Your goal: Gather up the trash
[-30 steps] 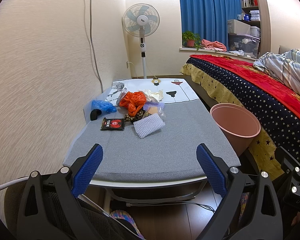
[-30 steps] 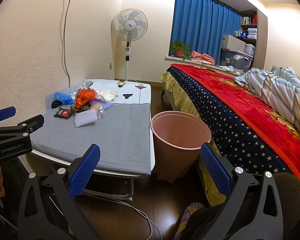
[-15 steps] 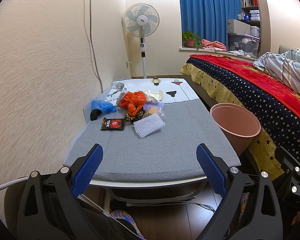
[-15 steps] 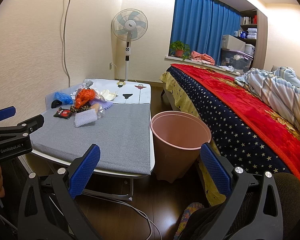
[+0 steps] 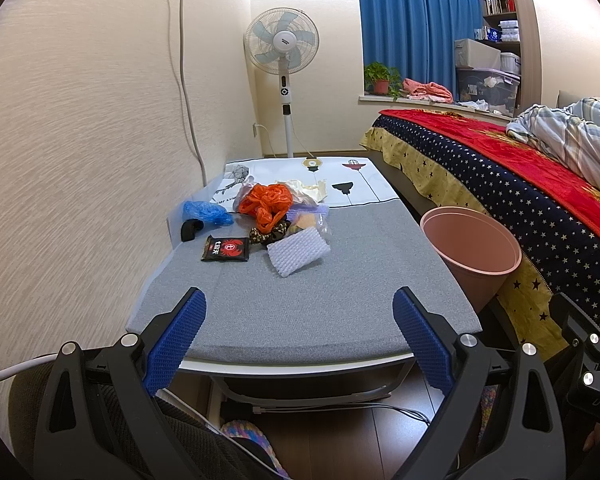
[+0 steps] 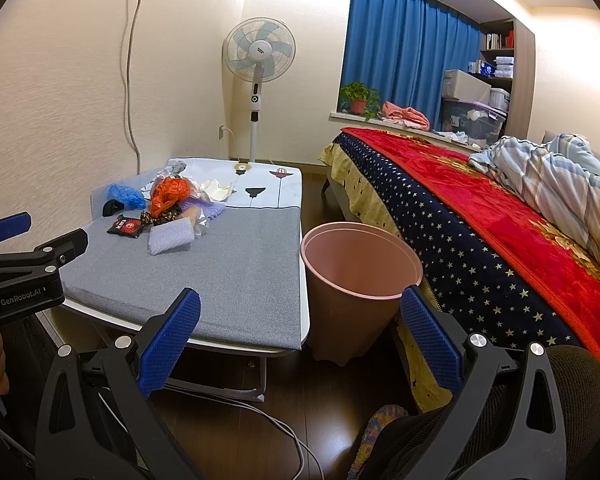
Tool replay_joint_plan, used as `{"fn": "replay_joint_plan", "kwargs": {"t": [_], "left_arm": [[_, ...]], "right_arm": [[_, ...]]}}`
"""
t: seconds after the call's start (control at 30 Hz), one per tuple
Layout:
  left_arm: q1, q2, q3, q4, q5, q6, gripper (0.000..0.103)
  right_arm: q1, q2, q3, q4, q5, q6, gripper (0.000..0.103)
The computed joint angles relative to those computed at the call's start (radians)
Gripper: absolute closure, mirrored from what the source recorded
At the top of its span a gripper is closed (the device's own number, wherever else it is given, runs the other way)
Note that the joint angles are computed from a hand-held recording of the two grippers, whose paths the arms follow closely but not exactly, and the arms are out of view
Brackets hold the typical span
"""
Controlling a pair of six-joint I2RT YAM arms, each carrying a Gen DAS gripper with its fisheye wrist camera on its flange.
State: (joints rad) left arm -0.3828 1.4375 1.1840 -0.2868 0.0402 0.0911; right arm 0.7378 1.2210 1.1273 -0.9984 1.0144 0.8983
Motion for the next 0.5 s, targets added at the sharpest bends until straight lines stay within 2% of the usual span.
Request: {"fn": "replay_joint_plan", "kwargs": {"t": [0.37, 0.5], "left_arm": [[-0.002, -0.004, 0.004, -0.014, -0.006, 0.001, 0.012], [0.021, 0.023, 0.057, -0.048, -0.011, -0.003, 0.012]], "right_arm": [[-0.008, -0.011, -0.011, 0.014, -0.003, -0.012, 0.005], [-0.032, -0.039, -0.033, 0.051, -0.007, -0.052, 0.005]]}}
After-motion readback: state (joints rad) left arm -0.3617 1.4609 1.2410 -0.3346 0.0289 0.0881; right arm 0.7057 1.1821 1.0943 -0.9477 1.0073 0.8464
